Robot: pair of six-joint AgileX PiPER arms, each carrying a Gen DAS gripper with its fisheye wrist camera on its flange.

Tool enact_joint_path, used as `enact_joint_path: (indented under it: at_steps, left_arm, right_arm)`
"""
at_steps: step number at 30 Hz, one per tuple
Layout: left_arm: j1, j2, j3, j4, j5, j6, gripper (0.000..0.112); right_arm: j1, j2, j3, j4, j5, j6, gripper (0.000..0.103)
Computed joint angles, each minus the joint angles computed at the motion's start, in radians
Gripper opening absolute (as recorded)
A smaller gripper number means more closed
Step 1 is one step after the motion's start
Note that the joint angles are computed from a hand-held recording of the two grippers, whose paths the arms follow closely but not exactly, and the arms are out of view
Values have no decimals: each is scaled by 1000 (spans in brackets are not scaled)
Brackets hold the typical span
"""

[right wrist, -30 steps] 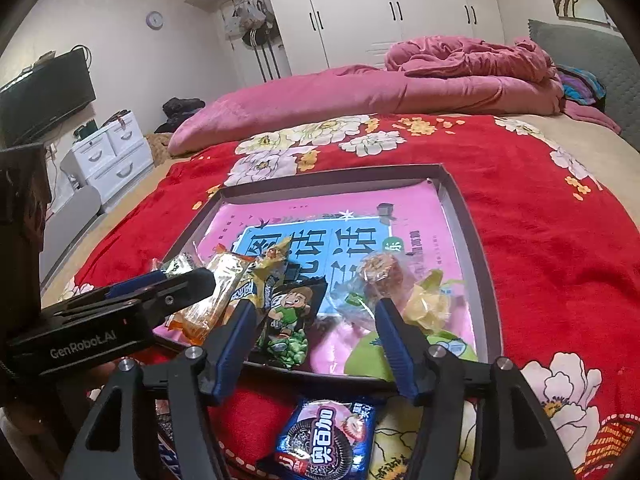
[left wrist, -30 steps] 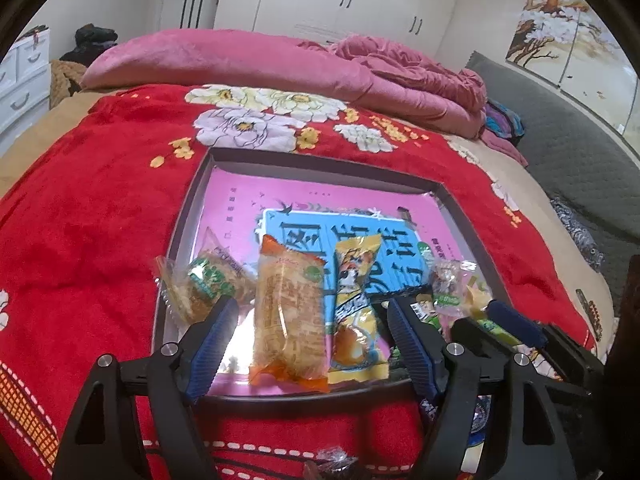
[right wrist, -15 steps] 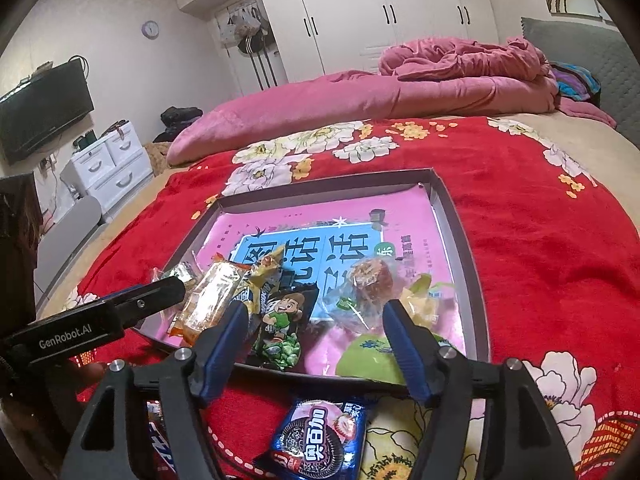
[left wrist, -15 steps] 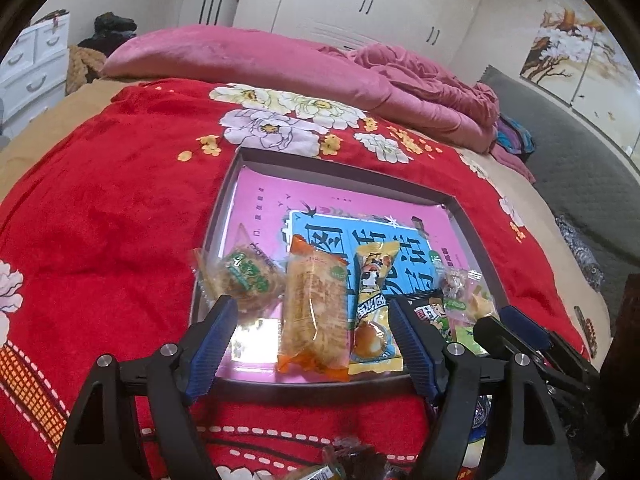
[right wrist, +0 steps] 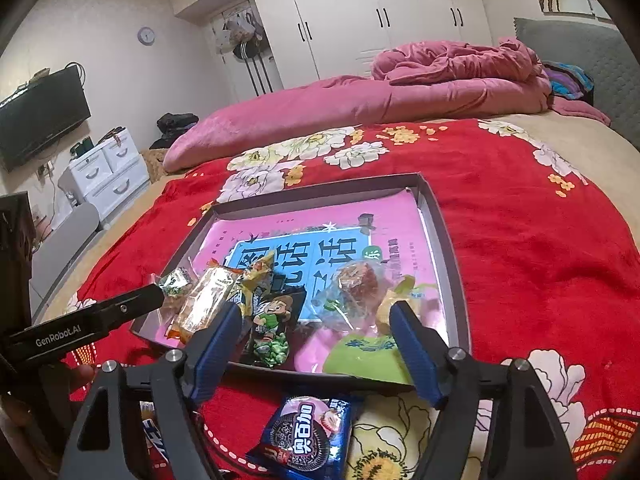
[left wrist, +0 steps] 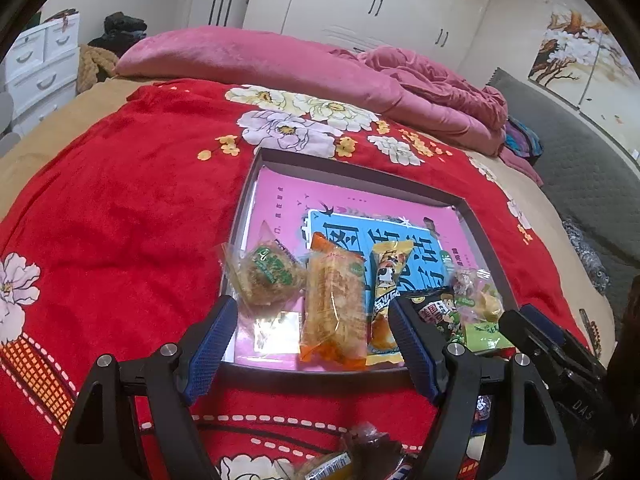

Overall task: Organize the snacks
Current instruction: 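Withdraw both open grippers from the tray toward the snacks on the bedspread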

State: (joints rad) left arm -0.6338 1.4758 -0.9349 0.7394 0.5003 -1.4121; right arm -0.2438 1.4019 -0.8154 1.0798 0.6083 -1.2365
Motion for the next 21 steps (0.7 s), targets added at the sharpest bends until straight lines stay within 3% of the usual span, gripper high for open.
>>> enact_joint_path:
  at_steps: [13,21]
  left_arm:
    - [-3,-32,27,41,24,-58,79]
    - [20,-58,51,-6,11,-20,79]
  right_arm:
    - [-53,-38,9,36,-13,-20,77]
    - [-89,-48,7,38,4,-10,81]
